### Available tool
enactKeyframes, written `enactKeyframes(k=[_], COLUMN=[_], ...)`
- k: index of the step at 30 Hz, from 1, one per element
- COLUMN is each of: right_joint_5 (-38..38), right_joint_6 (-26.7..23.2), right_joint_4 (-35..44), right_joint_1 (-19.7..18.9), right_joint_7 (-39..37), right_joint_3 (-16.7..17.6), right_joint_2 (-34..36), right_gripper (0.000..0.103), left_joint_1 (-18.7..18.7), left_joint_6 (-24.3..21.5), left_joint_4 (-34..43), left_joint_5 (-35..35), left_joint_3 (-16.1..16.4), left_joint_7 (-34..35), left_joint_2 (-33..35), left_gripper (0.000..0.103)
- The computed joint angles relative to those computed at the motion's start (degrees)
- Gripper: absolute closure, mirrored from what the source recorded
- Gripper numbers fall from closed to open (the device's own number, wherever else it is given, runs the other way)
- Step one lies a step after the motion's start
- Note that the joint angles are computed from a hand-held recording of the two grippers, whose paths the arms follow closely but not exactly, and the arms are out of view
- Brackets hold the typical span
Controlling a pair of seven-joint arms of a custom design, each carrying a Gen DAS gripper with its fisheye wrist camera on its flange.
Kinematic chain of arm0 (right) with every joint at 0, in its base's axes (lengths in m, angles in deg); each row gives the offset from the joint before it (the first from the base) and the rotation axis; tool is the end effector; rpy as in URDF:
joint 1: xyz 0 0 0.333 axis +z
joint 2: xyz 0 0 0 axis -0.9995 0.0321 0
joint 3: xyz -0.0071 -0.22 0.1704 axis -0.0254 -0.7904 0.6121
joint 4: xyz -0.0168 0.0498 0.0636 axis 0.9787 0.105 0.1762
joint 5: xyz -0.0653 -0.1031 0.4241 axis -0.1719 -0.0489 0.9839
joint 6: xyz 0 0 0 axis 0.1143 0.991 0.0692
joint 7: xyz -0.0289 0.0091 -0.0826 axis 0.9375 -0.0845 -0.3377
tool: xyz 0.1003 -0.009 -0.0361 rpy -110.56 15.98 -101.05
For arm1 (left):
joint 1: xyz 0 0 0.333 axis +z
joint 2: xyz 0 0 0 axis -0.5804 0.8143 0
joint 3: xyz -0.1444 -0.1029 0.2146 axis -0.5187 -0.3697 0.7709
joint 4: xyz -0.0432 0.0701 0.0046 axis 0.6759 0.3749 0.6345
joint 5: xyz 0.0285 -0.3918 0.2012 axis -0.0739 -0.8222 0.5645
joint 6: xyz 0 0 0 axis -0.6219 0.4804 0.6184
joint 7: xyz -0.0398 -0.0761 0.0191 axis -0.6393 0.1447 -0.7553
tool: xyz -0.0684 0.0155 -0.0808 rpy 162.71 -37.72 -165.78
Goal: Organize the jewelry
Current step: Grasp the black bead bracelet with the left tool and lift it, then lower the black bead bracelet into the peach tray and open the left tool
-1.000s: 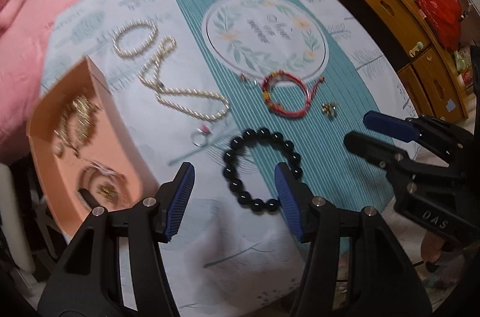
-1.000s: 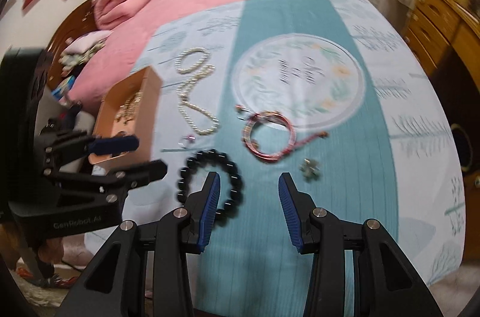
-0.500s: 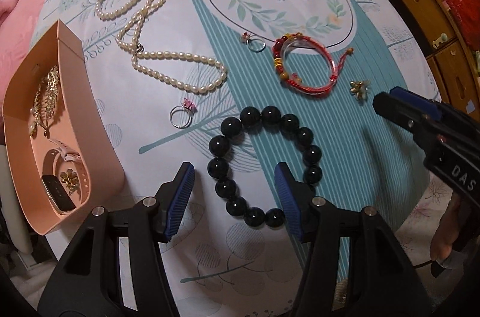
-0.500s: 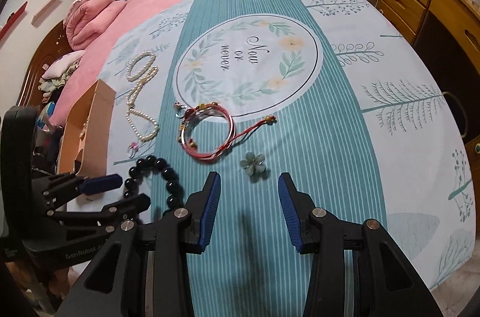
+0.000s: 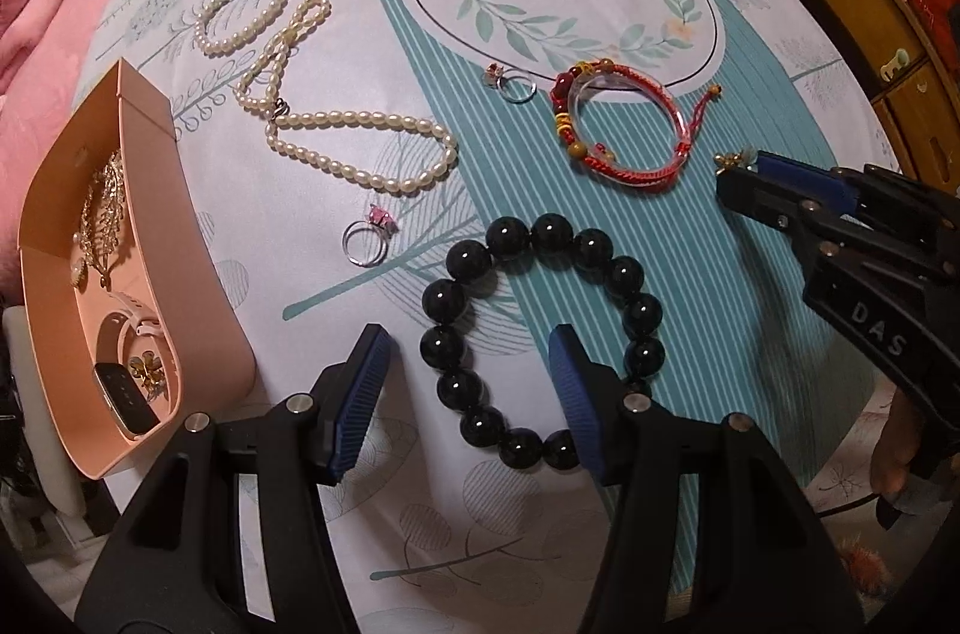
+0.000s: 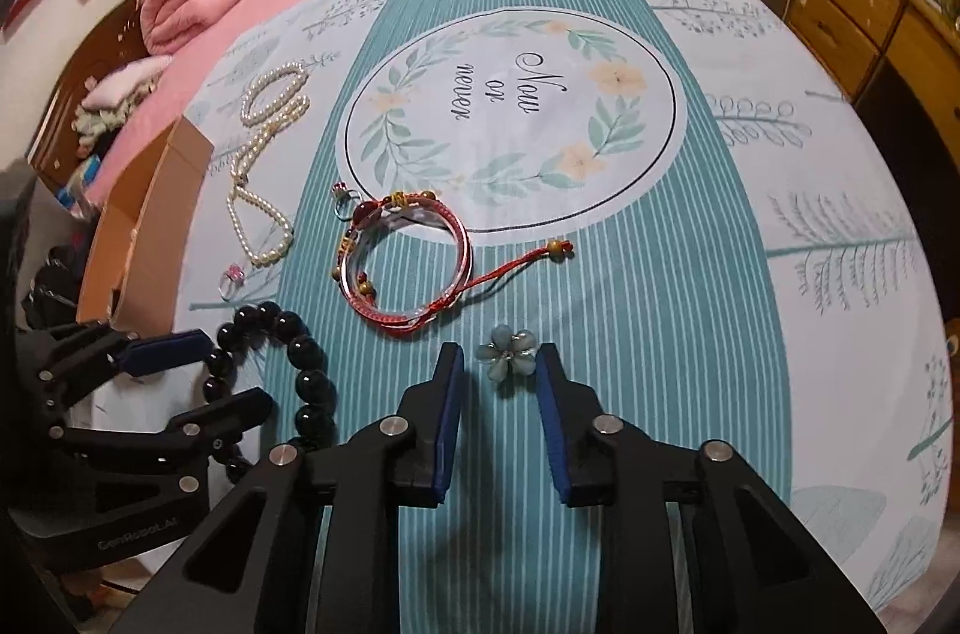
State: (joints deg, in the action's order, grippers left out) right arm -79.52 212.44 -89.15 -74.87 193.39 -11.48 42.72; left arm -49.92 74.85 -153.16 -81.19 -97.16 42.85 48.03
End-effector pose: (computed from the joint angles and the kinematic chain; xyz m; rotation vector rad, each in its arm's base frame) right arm 0.5264 0.1392 0.3439 -1.8051 2.1263 -0.2727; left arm 0.5739 -0.2852 0.3482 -1.5441 2.6101 -0.3039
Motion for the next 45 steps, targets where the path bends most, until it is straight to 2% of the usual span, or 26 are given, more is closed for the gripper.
enactKeyframes(k=[2,4,5,12,21,30,38,45], right_joint_5=[-1.0,-1.5,-1.4,2.5,6.9,13.4,17.6,17.3], right_joint_6=[0.0,0.1,0.1,-0.5,-1.1,-1.3,-1.1,-3.3], right_joint_4=[0.4,0.4,0.6,1.4,2.2,11.8,24.1,30.4], right_joint_1=[-0.1,-0.1,0.0,0.9,3.2,6.4,7.2,6.9], right_joint_7=[0.1,0.1,-0.1,-3.0,-6.9,-15.2,-21.3,-23.0], right_joint_3=[0.3,0.3,0.3,0.0,0.3,1.4,4.5,6.7], right_joint_2=[0.4,0.5,0.7,1.0,-1.3,3.3,12.3,17.5], right_gripper=[0.083,0.083,0.083,0.084,0.084,0.084,0.084,0.084], left_joint_1=[-0.1,-0.2,-0.3,0.1,2.3,6.2,10.3,11.7], left_joint_6=[0.1,0.1,0.1,-0.5,1.0,2.9,6.3,5.5], left_joint_4=[0.1,0.3,0.4,0.6,-2.3,-3.8,-2.0,0.0], left_joint_5=[0.2,0.5,0.7,-1.1,-7.8,-8.1,-5.8,-5.1], left_joint_3=[0.0,-0.1,-0.2,-0.1,0.4,2.5,4.0,4.6], left_joint_7=[-0.4,0.3,0.9,1.2,5.7,1.9,-0.4,-0.8], left_joint_2=[0.0,0.0,0.1,-0.5,-8.3,-15.2,-13.8,-9.3], left_gripper=[0.062,0.088,0.09,0.091,0.091,0.091,0.091,0.091])
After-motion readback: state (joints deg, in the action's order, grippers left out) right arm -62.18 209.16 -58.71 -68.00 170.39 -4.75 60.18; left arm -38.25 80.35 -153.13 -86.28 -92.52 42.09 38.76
